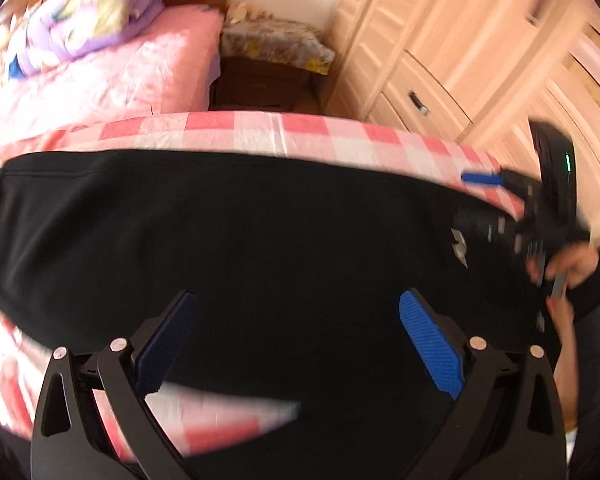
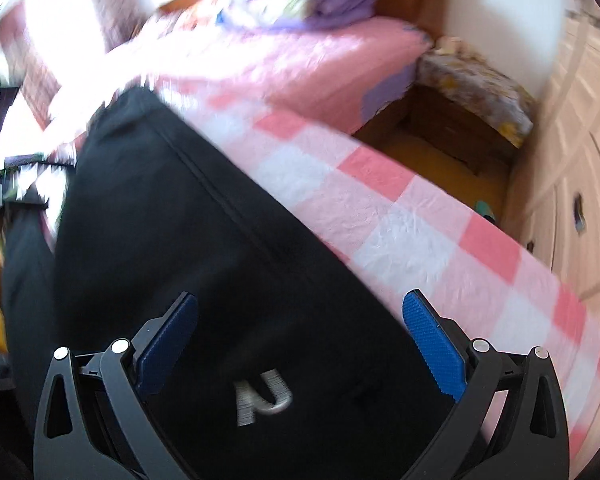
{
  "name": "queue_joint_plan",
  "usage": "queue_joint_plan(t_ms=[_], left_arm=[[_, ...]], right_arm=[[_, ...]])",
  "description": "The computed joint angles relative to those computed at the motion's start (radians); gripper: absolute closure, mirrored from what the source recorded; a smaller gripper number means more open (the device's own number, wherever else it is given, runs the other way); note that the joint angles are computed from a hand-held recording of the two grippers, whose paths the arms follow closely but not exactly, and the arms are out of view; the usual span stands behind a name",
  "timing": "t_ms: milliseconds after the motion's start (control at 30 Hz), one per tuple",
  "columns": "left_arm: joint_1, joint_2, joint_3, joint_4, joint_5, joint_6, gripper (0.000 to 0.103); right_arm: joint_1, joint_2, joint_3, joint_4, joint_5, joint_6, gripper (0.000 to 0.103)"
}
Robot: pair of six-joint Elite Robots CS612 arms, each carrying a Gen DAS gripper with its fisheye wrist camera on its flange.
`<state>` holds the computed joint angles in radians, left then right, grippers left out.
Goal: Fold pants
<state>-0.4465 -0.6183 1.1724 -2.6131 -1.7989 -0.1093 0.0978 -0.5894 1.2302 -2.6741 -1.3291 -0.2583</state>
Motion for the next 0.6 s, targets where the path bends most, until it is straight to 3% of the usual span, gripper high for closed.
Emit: queue_joint_plan(t_ms=[67, 167, 200, 233, 300, 400, 500, 600], left_arm=[[0.008, 0.061, -0.128, 0.126, -0.054, -0.044, 0.002], [0.008, 0.136, -0.275, 0.246, -0.099, -0.109, 0.002], [0.005, 0.16, -0.321, 0.278, -0.101, -0.13, 0.002], [0.002, 0.181, -0.359, 0.31, -0.109, -0.145, 0.002], [0.0, 0.212, -0.416, 0.357, -0.126, -0.179, 0.002], [-0.008, 0.25, -0.485, 0.39, -0.148, -0.25, 0.002], [-0.01, 0.268, -0.507, 0.344, -0.162, -0.354, 0.002], [-0.012, 0.259, -0.489, 0.319, -0.144, -0.405, 0.002]], right_arm=[[-0.006, 0.024, -0.052, 0.101, 0.009, -0.047, 0.004], [-0.018, 0.027, -0.053, 0.106, 0.058, -0.094, 0.014], [-0.02, 0.024, -0.046, 0.092, 0.064, -0.105, 0.034], [-0.025, 0.017, -0.033, 0.077, 0.088, -0.115, 0.065], [-0.031, 0.007, -0.015, 0.065, 0.126, -0.114, 0.084], [-0.011, -0.012, 0.026, -0.033, 0.065, -0.136, 0.092], [0.014, -0.068, 0.137, -0.21, 0.02, -0.171, 0.092], [0.048, -0.111, 0.234, -0.373, -0.046, -0.184, 0.093]])
